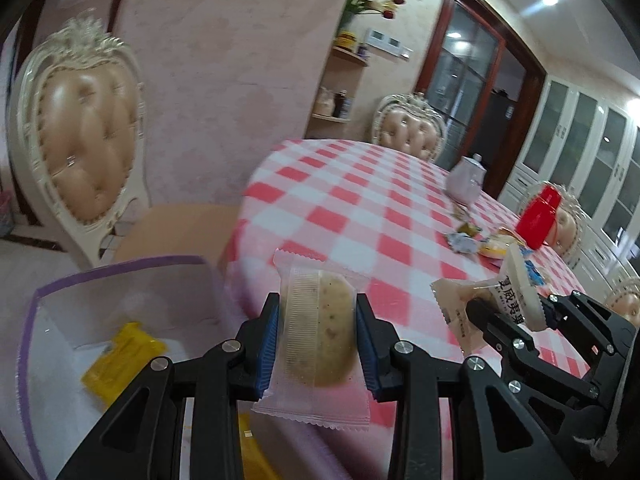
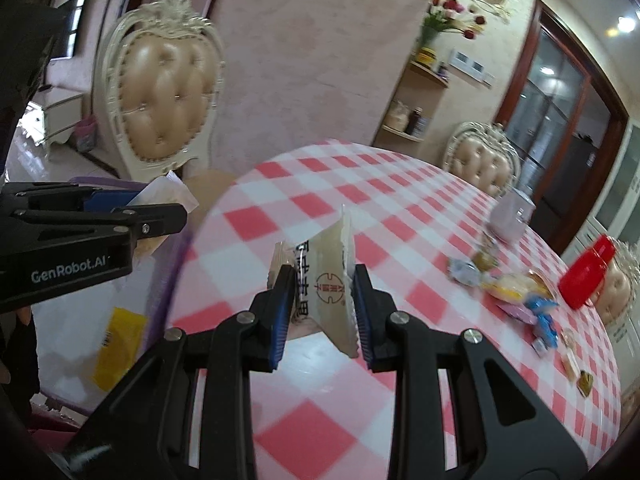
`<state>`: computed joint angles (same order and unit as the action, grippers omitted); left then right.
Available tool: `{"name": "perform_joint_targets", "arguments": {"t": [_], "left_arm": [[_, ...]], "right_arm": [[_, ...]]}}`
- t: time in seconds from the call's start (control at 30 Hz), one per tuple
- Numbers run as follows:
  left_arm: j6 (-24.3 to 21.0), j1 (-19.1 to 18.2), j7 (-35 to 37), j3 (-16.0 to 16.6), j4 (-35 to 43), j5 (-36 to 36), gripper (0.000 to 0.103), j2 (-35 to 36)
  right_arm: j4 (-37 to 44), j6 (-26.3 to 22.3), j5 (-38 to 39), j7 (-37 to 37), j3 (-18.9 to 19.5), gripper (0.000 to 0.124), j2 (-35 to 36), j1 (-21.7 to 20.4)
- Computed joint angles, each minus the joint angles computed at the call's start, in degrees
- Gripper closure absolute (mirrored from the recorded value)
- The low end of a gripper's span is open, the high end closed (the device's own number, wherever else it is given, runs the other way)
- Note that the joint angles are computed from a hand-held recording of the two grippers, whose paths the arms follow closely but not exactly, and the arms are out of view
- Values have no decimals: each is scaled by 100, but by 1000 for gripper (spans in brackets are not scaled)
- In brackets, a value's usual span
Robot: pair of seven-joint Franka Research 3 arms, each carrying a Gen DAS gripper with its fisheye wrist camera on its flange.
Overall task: Organize snacks
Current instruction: 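Carry the clear cake and white packet over to the white box, then open both tools to release the snacks into the white box, then grasp a green-gold packet with the right tool while the left grasps a clear cake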
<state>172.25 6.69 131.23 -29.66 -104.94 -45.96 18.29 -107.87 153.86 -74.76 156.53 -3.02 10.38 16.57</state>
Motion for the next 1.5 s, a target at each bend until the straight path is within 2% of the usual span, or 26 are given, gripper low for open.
{"name": "perform_joint_targets", "arguments": {"t": [0.2,0.43,0.5,0.57,0.63,0.7,0.73,0.77,0.8,0.83,0.87,0.93,0.97,1.03,1.1,1.13,1.2,1.23,1.37,1.43,1.5], "left_arm": [[-2,197,4,143,-137,-105,67,-67],[-10,289,-233,470,-258,-15,67,-109],[-10,241,-497,638,-263,208,67,-88],[-11,253,-768,737,-263,406,66,-59],[13,221,-1102,863,-280,693,66,-48],[64,175,-1488,998,-314,1047,65,-48],[90,128,-1747,1093,-324,1240,60,-44],[113,32,-2070,1240,-336,1479,49,-44],[127,-33,-2323,1340,-338,1683,41,-39],[177,-80,-2533,1403,-356,1849,28,-40],[304,-87,-2652,1400,-413,1962,25,-58],[503,-253,-2996,1540,-500,2309,24,-94],[529,-254,-3064,1500,-502,2410,23,-96],[533,-78,-3015,1181,-488,2469,22,-94],[608,-67,-3070,985,-506,2635,21,-103],[646,-17,-3011,766,-480,2686,20,-76],[640,112,-2918,358,-375,2781,19,10],[626,127,-2891,173,-298,2855,19,73],[396,-49,-2793,-455,252,3217,17,502],[173,-363,-2753,-548,651,3463,14,793],[-231,-787,-2630,-564,1186,3733,14,1157]], "right_arm": [[401,72,348,-437,58,91,376,216],[786,406,1217,-1208,-38,91,809,567],[855,600,1766,-1710,53,91,937,556],[840,902,2738,-2505,354,91,1034,320],[750,1188,3989,-3627,956,90,1108,-186],[633,1361,5280,-4698,1737,88,1161,-868],[593,1406,5726,-5045,2009,82,1178,-1112],[537,1477,6085,-5289,2156,70,1168,-1264],[466,1564,6180,-5248,2104,63,1119,-1263],[398,1639,6216,-5185,1955,55,1059,-1172],[324,1705,6278,-5177,1851,55,994,-1119],[138,1817,6497,-5287,1766,55,836,-1114],[45,1891,6505,-5247,1610,55,749,-1015],[-178,1998,6372,-5060,1138,55,526,-708],[-466,2096,6013,-4725,459,54,249,-285],[-610,2122,5753,-4501,85,53,114,-48],[-939,2139,4851,-3695,-788,49,-199,463],[-1106,2145,4399,-3284,-1025,46,-369,517],[-1837,2354,3092,-2029,-1418,42,-1005,42],[-2116,2117,1790,-771,-1493,42,-1386,-417],[-2399,1864,1329,-294,-1503,41,-1707,-861]]}}
